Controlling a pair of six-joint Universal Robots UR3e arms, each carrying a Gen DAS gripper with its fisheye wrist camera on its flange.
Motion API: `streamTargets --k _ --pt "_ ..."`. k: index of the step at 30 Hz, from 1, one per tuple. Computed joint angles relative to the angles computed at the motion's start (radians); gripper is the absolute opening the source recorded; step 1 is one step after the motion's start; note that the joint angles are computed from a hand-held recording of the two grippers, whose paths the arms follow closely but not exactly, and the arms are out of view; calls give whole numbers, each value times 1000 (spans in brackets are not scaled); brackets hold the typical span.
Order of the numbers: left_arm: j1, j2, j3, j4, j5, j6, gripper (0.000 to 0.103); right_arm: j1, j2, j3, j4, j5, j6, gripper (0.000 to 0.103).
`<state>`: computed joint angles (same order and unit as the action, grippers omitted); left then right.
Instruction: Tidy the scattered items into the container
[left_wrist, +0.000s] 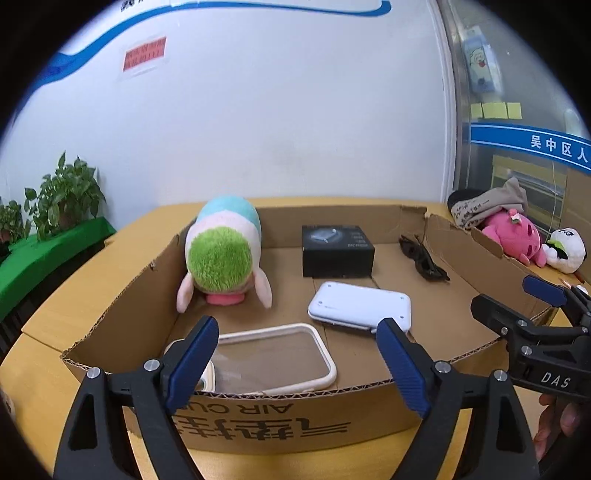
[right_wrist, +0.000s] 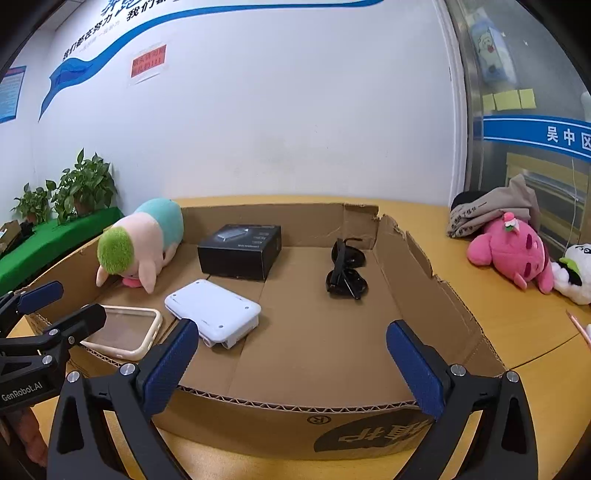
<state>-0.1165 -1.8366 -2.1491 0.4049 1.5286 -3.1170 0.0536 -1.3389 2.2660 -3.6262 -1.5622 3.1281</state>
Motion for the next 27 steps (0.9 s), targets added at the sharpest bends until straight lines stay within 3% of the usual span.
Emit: streamTargets --k 4,7,27 --pt "-2 2 12 -16 14 -1 91 -12 -3 7 -3 22 -9 103" --pt "-6 -3 21 -28 42 -15 102 -13 -6 9 0 24 -11 103" --pt "5 -4 23 -31 29 -3 102 -10 -8 11 2 24 -8 103"
